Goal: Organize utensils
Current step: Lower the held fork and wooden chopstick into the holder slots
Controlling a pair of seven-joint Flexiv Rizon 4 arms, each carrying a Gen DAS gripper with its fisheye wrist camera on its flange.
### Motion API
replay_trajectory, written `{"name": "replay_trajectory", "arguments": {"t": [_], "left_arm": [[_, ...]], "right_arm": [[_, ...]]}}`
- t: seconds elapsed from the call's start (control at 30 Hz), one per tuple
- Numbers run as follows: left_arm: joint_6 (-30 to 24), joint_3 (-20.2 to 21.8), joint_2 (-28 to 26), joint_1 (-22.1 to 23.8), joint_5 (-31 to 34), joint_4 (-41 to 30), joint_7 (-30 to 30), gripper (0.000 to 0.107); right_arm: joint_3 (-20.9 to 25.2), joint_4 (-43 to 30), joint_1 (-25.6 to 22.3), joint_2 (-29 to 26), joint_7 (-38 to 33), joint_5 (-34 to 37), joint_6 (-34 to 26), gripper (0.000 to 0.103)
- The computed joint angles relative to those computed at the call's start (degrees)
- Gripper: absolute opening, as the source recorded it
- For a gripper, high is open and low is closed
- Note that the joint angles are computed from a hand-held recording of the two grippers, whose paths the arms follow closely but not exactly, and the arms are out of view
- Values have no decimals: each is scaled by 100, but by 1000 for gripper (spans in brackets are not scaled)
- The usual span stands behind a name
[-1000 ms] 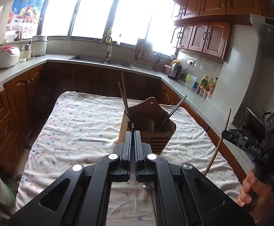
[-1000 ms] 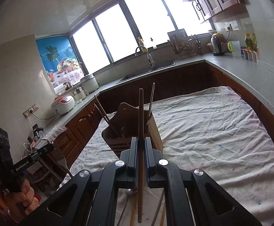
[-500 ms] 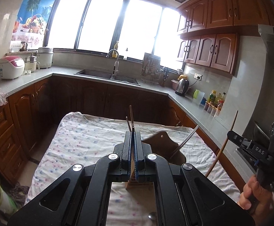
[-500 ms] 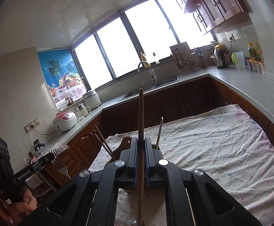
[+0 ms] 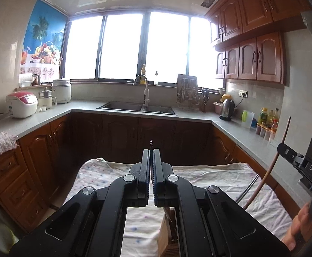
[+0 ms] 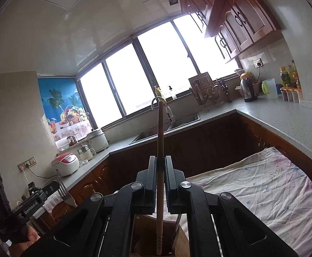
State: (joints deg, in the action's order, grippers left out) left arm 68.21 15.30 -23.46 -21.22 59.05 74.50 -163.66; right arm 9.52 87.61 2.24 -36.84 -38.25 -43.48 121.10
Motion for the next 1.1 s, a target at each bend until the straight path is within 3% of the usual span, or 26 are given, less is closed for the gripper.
{"name": "replay_trajectory", "arguments": {"t": [0.13,0.4,0.97,1.1], "left_arm": [[-177,24,-245,-95,100,-119,31,1],[-84,0,-557,-54,-254,-46,288,1],[527,163,-817,3,-1622,139,1391,2],[545,286,-795,-94,-1816,193,1487,12]], "right_arm": [[-372,28,477,-121,-583,756,89,7],[-263,158,516,-376,-919,1026,85,7],[1117,-30,-708,-700,-150,-888,-813,9],[1598,-100,-1047,-831,-84,-1171,-1004,17]]}}
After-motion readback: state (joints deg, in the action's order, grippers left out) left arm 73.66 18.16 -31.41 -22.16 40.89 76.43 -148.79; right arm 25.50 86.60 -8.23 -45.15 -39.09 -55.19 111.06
